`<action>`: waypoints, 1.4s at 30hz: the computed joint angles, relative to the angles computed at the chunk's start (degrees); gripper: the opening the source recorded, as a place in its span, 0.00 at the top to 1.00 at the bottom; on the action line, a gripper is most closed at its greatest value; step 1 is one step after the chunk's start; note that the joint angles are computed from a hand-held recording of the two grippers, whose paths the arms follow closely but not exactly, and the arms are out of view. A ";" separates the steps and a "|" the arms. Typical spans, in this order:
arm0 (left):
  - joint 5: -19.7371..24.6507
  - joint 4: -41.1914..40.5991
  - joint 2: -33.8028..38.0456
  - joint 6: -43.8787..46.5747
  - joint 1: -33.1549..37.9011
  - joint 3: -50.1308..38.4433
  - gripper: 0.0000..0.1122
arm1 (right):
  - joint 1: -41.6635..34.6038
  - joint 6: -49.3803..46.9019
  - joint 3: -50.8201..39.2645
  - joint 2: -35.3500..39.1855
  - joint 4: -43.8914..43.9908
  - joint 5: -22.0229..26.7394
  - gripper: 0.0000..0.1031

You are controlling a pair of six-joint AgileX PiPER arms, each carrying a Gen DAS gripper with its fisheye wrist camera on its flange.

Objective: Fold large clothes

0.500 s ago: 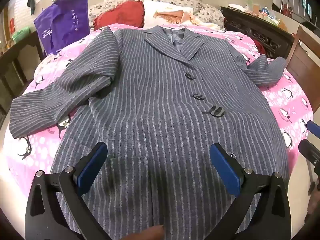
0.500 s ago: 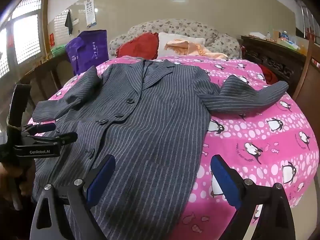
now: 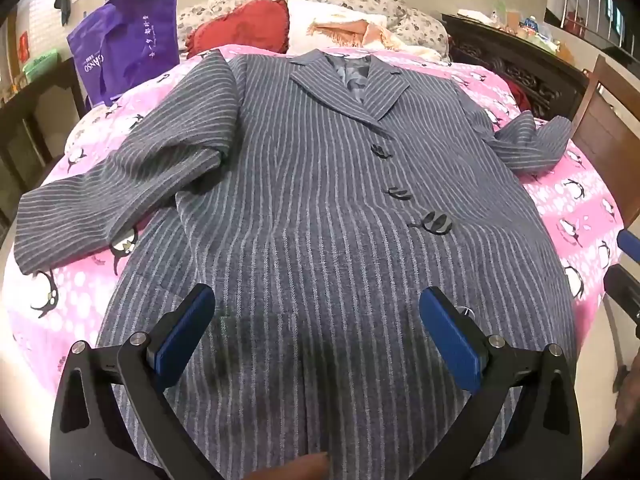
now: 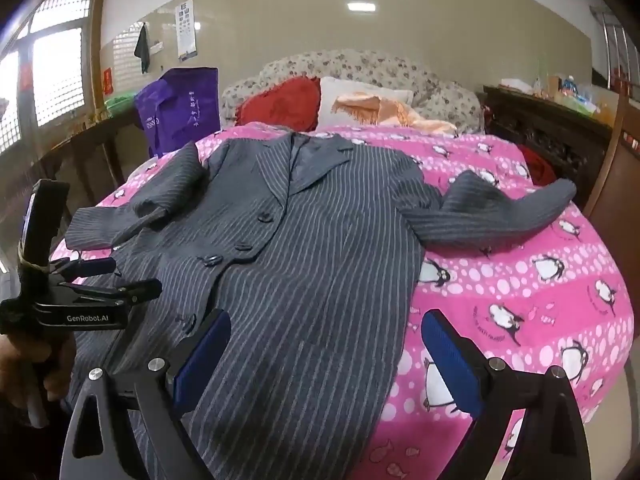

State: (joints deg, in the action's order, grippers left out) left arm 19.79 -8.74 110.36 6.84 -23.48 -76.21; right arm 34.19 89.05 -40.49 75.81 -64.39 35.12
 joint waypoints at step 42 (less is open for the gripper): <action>2.95 -2.73 3.88 3.86 2.73 -5.36 0.09 | -5.47 -4.91 -3.64 6.02 6.56 -6.33 0.08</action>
State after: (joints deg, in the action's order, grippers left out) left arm 22.74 -11.47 114.24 10.70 -20.75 -81.57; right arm 28.72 84.15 -44.13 81.83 -57.82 28.79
